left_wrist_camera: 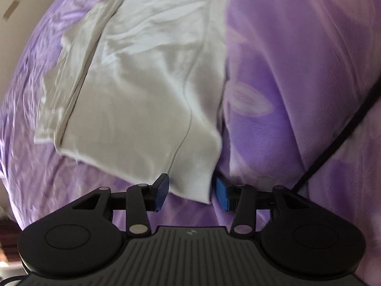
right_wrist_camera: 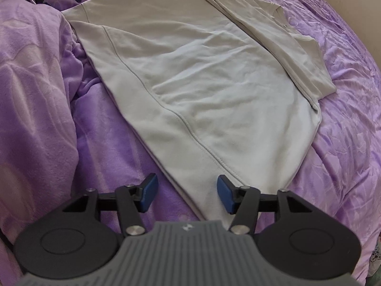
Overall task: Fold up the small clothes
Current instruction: 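Move both tools to the sweatshirt hem, then grasp the hem with both tools and lift it toward the collar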
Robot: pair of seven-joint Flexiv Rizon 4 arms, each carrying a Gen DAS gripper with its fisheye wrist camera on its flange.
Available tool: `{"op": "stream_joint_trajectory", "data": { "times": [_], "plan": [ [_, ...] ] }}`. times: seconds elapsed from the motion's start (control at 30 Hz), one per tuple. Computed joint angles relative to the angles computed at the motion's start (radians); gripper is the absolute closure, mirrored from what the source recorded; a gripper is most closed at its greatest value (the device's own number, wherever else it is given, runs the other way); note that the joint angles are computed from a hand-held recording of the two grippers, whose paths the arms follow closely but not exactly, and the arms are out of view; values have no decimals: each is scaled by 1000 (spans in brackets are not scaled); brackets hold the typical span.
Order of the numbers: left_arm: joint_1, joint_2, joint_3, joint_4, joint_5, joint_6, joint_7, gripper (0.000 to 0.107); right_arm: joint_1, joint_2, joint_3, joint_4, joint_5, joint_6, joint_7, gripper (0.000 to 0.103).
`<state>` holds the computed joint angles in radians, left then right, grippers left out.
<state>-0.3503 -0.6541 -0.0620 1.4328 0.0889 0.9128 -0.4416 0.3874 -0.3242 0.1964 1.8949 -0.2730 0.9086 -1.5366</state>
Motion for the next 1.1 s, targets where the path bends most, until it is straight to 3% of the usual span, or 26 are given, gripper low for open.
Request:
{"op": "stream_joint_trajectory", "data": {
  "times": [0.17,0.3,0.4,0.63,0.7,0.73,0.77,0.8,0.87,0.97,1.1],
  "plan": [
    [-35,-32,35,19,94,142,28,56,-7,6,2,-2,10,-15,-15,50],
    [-66,-47,75,7,136,176,-12,70,-10,23,-2,24,-5,-5,-25,50],
    [-48,-30,56,27,112,192,-29,88,0,37,-12,52,-64,3,-28,50],
    [-5,1,12,54,-18,279,-152,98,28,52,-52,127,-310,30,-58,50],
    [-4,-2,13,51,-41,312,-201,99,27,52,-57,150,-361,47,-58,55],
    [-6,-3,17,55,-45,335,-225,99,24,50,-53,150,-356,48,-62,67],
    [-11,-3,25,58,-44,354,-246,99,24,51,-58,159,-376,58,-47,72],
    [-16,-4,31,61,-39,377,-263,99,31,57,-78,181,-441,81,0,76],
    [-21,-2,36,66,-38,413,-292,99,36,68,-103,206,-540,91,96,103],
    [-37,-8,60,48,-33,454,-345,100,22,87,-115,218,-626,120,241,103],
    [-91,-20,147,6,-2,548,-465,100,5,111,-168,205,-930,145,593,103]
  ]
}}
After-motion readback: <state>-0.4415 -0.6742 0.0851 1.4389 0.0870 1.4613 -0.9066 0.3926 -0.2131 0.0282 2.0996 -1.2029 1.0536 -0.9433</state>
